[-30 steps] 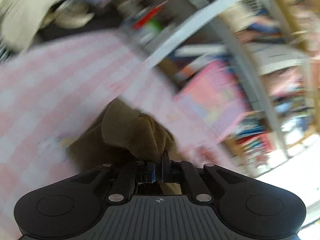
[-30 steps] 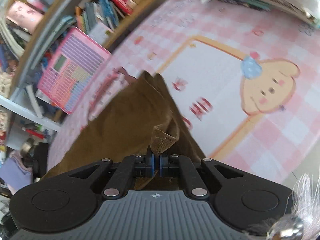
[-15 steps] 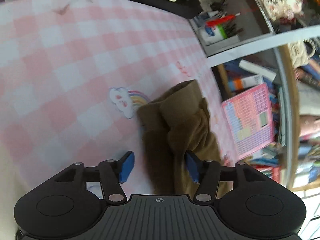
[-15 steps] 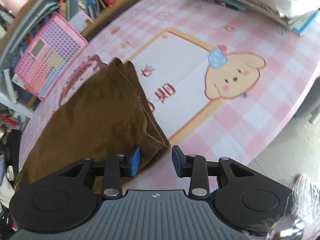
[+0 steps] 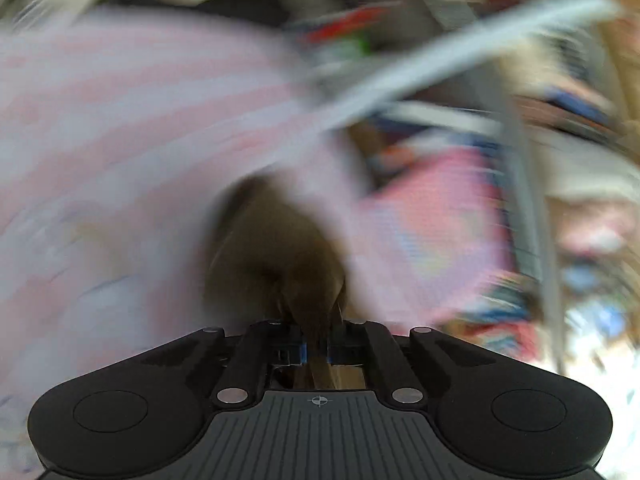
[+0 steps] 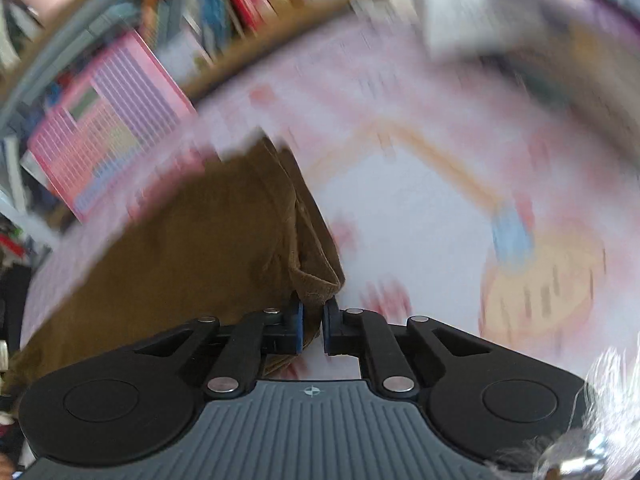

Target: Fold clothes

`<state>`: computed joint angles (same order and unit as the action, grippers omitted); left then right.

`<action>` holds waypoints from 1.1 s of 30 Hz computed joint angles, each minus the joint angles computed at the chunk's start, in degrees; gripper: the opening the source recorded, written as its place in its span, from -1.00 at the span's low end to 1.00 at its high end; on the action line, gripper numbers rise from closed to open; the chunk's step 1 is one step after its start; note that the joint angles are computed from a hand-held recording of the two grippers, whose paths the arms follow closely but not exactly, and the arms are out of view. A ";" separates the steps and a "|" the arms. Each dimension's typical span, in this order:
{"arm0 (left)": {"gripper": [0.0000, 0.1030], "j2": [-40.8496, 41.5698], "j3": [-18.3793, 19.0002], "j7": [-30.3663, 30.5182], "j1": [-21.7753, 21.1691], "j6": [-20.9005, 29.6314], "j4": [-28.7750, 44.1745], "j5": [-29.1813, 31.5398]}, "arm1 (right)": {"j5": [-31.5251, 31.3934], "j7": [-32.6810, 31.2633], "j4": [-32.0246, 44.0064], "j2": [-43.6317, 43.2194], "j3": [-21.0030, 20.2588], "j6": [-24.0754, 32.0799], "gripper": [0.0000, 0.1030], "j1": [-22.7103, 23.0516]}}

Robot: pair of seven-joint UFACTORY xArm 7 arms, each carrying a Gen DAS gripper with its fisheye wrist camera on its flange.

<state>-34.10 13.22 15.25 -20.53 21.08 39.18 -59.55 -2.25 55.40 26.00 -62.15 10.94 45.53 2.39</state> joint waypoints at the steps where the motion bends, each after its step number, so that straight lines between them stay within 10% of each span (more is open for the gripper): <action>1: -0.87 -2.29 1.28 4.06 -2.56 -1.19 -0.24 -0.62 | -0.75 -1.30 0.72 -0.51 -1.00 -2.34 -0.85 -0.14; 9: -0.80 -1.79 -5.16 -13.46 11.84 3.98 -8.77 16.25 | 4.19 -10.63 -4.25 -1.97 -6.39 -0.29 -0.84 4.25; 16: 0.08 -6.51 -14.42 -32.07 20.01 6.36 -9.78 32.45 | 4.43 -21.82 -3.46 -0.85 -9.69 2.62 -0.34 5.12; 19: 0.15 -12.82 -18.39 -38.60 24.28 9.03 -11.79 39.65 | 4.02 -28.57 -2.38 -0.44 -12.48 1.00 -0.28 3.73; 33: 0.38 -15.46 -34.88 -55.34 16.29 11.13 -7.53 53.58 | 17.02 -55.31 7.14 20.81 -23.74 -14.49 -0.04 9.07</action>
<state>-49.56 -21.65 -40.09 -4.24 32.21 31.65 -5.97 14.77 0.09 33.14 -41.33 -12.81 31.03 11.46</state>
